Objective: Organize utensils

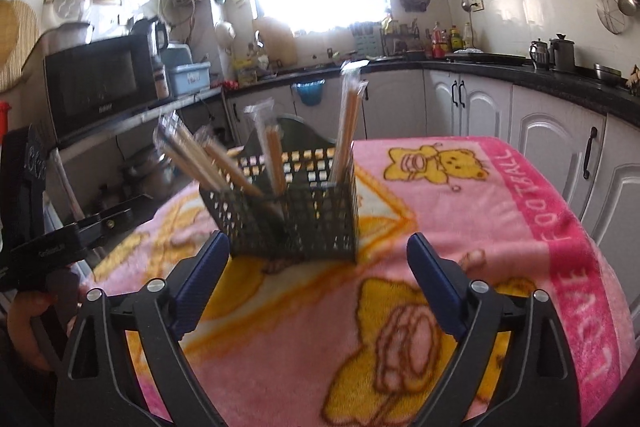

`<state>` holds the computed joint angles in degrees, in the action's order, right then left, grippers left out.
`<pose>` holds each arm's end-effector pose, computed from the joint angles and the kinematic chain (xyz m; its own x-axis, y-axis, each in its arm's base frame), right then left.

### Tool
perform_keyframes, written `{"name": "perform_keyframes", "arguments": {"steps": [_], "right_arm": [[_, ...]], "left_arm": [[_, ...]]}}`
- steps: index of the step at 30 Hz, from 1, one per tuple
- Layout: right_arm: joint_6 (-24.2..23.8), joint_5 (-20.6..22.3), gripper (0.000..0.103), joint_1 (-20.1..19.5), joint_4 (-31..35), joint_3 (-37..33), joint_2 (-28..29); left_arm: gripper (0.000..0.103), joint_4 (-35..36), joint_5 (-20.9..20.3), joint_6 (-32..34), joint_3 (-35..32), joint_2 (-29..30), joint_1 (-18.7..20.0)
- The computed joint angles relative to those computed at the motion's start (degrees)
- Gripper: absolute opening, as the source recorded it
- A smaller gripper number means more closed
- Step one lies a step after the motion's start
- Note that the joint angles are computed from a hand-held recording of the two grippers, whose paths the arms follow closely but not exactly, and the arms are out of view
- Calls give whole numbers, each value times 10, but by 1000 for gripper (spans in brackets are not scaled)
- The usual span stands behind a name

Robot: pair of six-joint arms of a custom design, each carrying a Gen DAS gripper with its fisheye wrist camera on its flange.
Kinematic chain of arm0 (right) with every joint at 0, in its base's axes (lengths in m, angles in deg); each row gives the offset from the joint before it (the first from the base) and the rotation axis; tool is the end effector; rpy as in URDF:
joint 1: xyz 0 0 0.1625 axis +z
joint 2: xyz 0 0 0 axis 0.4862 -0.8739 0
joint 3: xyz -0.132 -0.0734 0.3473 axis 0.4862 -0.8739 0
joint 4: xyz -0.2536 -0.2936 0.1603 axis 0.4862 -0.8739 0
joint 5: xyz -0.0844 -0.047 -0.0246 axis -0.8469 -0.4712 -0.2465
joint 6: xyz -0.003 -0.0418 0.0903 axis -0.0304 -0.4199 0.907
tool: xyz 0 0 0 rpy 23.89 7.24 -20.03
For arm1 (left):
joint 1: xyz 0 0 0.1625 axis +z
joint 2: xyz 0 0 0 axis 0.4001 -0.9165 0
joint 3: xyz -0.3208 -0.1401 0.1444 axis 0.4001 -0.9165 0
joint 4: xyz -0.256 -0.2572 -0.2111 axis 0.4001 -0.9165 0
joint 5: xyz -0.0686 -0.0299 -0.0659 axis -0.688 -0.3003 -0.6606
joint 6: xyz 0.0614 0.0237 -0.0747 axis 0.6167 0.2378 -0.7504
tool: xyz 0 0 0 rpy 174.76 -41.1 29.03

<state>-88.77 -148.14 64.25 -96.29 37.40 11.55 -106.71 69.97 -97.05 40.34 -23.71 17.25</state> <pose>0.1940 -0.7044 0.2756 -0.5601 -0.7600 0.3297 -0.7971 0.3859 -0.4645 -0.3163 -0.5744 0.1908 -0.8283 -0.3070 -0.4687 0.3454 0.3790 -0.8585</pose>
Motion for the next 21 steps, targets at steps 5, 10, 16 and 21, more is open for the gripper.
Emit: {"name": "perform_keyframes", "arguments": {"steps": [5,10,16,21], "right_arm": [[-14,-11,92,-3,-28,29,-7],[-29,15,94,-13,-85,61,-15],[-35,68,96,-28,-156,96,-25],[-48,105,96,-38,-218,122,-29]], "left_arm": [[92,-5,0,0,9,10,1],[92,-92,8,70,-1,41,0],[92,-205,17,183,-32,81,-2],[92,-330,22,319,-74,119,-6]]}}
